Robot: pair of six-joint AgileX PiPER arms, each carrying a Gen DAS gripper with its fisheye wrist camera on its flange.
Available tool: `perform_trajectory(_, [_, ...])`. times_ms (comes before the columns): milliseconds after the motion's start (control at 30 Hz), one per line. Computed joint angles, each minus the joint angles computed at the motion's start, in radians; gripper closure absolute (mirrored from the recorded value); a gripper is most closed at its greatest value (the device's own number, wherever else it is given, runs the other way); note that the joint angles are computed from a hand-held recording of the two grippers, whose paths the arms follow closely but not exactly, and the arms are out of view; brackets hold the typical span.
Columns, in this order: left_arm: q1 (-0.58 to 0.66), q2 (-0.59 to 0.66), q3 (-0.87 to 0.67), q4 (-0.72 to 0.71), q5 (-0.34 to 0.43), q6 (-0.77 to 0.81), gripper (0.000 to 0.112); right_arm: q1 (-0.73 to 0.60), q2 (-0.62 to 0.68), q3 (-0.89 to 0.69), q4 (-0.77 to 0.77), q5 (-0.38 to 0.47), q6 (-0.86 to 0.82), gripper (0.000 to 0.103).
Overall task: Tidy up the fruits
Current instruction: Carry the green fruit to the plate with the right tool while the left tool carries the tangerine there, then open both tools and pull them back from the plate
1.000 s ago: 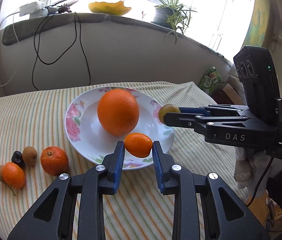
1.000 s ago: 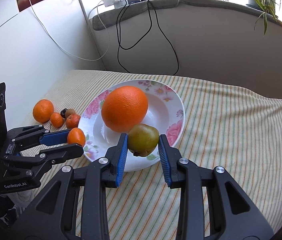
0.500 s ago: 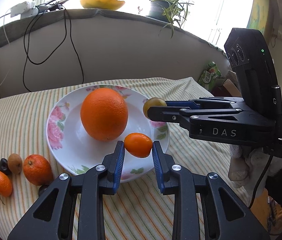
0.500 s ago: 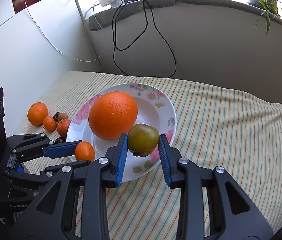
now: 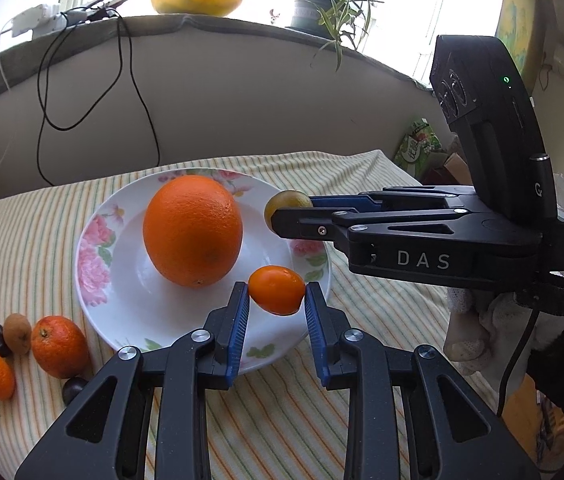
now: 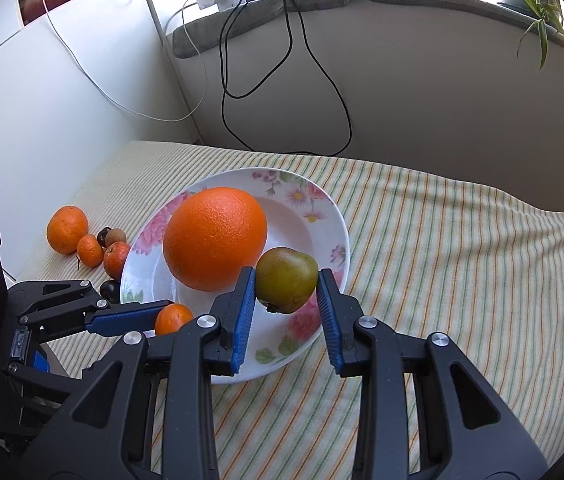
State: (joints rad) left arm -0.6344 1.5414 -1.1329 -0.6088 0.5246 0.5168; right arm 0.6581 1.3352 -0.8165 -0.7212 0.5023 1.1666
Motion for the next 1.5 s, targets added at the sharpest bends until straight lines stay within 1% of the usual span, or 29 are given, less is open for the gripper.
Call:
perform_trajectory(100, [-0.008, 0.002, -0.002, 0.009, -0.007, -0.013, 0.085, 0.007, 0.0, -0.002, -0.014, 0.007, 0.017, 0.07])
perform_trajectory(133, [-0.009, 0.002, -0.002, 0.011, -0.008, -0.014, 0.083, 0.006, -0.001, -0.003, -0.011, 0.006, 0.013, 0.07])
perform_trajectory(167, [-0.009, 0.001, 0.001, 0.011, -0.011, -0.013, 0.079, 0.008, 0.0, -0.005, -0.009, 0.01, 0.009, 0.067])
perform_trajectory(200, [-0.012, 0.0, 0.002, 0.018, -0.015, -0.021, 0.068, 0.014, -0.001, -0.007, -0.017, 0.018, 0.015, 0.064])
perform_trajectory(233, [-0.015, 0.003, -0.002, 0.021, -0.018, -0.029, 0.063, 0.024, -0.003, -0.007, -0.042, 0.031, 0.041, 0.051])
perform_trajectory(267, [-0.015, 0.001, -0.001, 0.015, -0.018, -0.026, 0.062, 0.033, -0.006, -0.008, -0.063, 0.041, 0.061, 0.039])
perform_trajectory(300, [-0.015, 0.001, -0.002, 0.016, -0.017, -0.027, 0.062, 0.038, -0.012, -0.007, -0.075, 0.045, 0.074, 0.036])
perform_trajectory(667, [-0.004, -0.036, 0.026, 0.01, -0.023, -0.023, 0.062, 0.055, -0.032, -0.025, -0.083, 0.084, 0.088, 0.035])
perform_trajectory(1000, [0.008, -0.093, 0.072, 0.016, -0.031, -0.034, 0.062, 0.123, -0.036, -0.062, -0.113, 0.162, 0.129, 0.034])
perform_trajectory(1067, [0.017, -0.108, 0.08, 0.016, -0.029, -0.031, 0.062, 0.141, -0.033, -0.071, -0.125, 0.179, 0.143, 0.028])
perform_trajectory(1100, [0.023, -0.116, 0.085, 0.016, -0.029, -0.03, 0.062, 0.15, -0.03, -0.077, -0.133, 0.187, 0.149, 0.027])
perform_trajectory(1200, [0.043, -0.146, 0.107, 0.004, -0.028, -0.016, 0.054, 0.175, -0.019, -0.094, -0.142, 0.204, 0.159, 0.027])
perform_trajectory(1267, [0.052, -0.16, 0.114, 0.012, -0.03, -0.02, 0.052, 0.191, -0.008, -0.109, -0.148, 0.218, 0.165, 0.027])
perform_trajectory(1300, [0.059, -0.173, 0.124, 0.018, -0.032, -0.022, 0.047, 0.198, -0.001, -0.117, -0.149, 0.224, 0.168, 0.027])
perform_trajectory(1333, [0.065, -0.186, 0.135, 0.028, -0.036, -0.03, 0.043, 0.202, 0.005, -0.123, -0.148, 0.227, 0.168, 0.023])
perform_trajectory(1367, [0.07, -0.194, 0.141, 0.038, -0.041, -0.039, 0.042, 0.206, 0.009, -0.128, -0.15, 0.227, 0.172, 0.013])
perform_trajectory(1433, [0.086, -0.211, 0.153, 0.06, -0.038, -0.06, 0.04, 0.224, 0.014, -0.137, -0.167, 0.231, 0.192, 0.008])
perform_trajectory(1500, [0.096, -0.231, 0.163, 0.113, -0.042, -0.113, 0.036, 0.236, 0.025, -0.155, -0.163, 0.239, 0.189, 0.008])
